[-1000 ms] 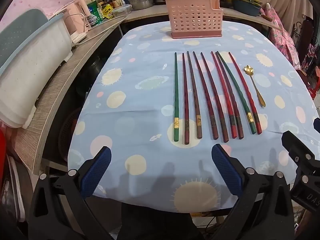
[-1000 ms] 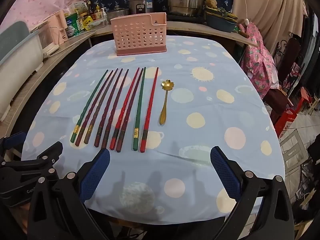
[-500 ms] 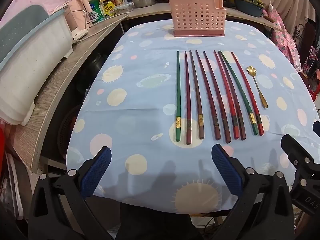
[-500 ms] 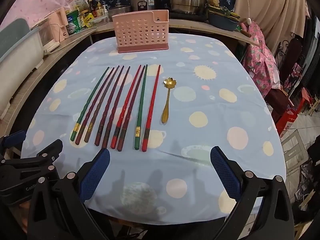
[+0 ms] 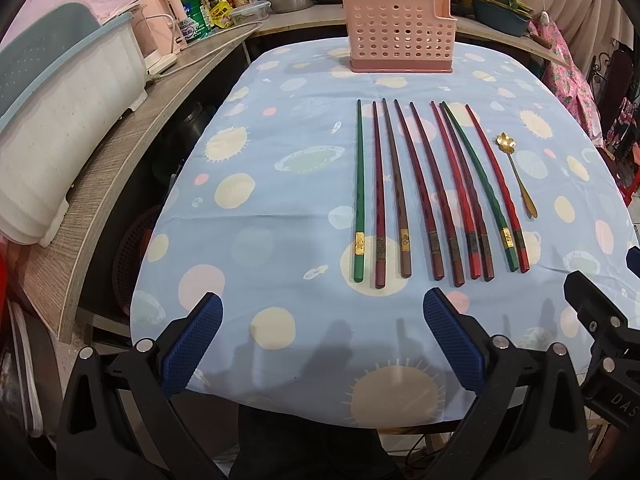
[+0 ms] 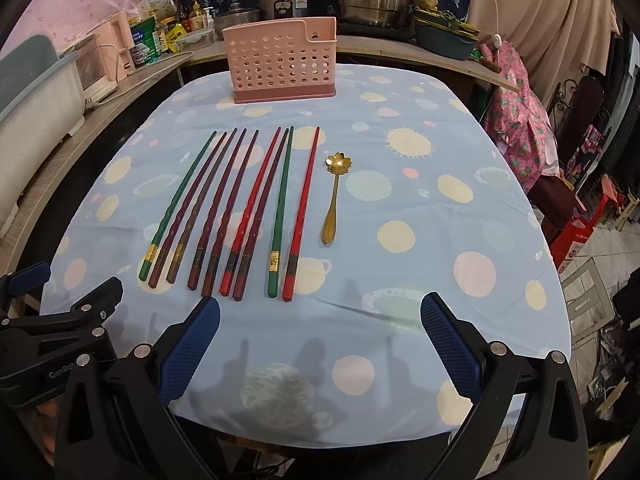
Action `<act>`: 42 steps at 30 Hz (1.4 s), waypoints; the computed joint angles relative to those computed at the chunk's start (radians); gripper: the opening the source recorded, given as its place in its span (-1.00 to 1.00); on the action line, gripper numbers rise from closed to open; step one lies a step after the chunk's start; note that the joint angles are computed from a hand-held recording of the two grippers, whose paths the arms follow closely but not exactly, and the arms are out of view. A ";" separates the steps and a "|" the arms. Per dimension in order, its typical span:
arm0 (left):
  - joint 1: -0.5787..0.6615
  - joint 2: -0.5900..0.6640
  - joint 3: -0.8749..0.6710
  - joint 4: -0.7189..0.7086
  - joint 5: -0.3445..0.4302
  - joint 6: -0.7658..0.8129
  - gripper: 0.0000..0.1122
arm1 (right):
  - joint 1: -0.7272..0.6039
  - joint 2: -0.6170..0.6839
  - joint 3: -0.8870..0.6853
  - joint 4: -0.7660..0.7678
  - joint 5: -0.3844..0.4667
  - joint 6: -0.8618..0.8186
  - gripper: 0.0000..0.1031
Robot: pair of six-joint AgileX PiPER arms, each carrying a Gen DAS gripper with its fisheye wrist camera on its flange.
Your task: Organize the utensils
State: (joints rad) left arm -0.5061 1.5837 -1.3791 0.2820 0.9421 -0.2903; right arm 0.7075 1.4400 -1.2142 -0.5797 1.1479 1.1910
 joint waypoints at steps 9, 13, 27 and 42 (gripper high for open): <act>-0.008 -0.008 0.010 0.011 -0.002 -0.014 0.71 | -0.004 -0.005 0.006 0.000 -0.005 -0.001 0.87; 0.001 0.001 -0.001 0.004 0.000 -0.002 0.71 | -0.003 -0.005 0.005 0.000 -0.005 -0.002 0.87; 0.000 -0.004 0.004 0.003 -0.003 -0.011 0.71 | 0.002 -0.016 0.013 -0.014 -0.003 0.020 0.87; -0.005 -0.013 0.001 0.006 0.003 -0.019 0.71 | 0.008 -0.022 0.013 -0.018 0.001 0.028 0.87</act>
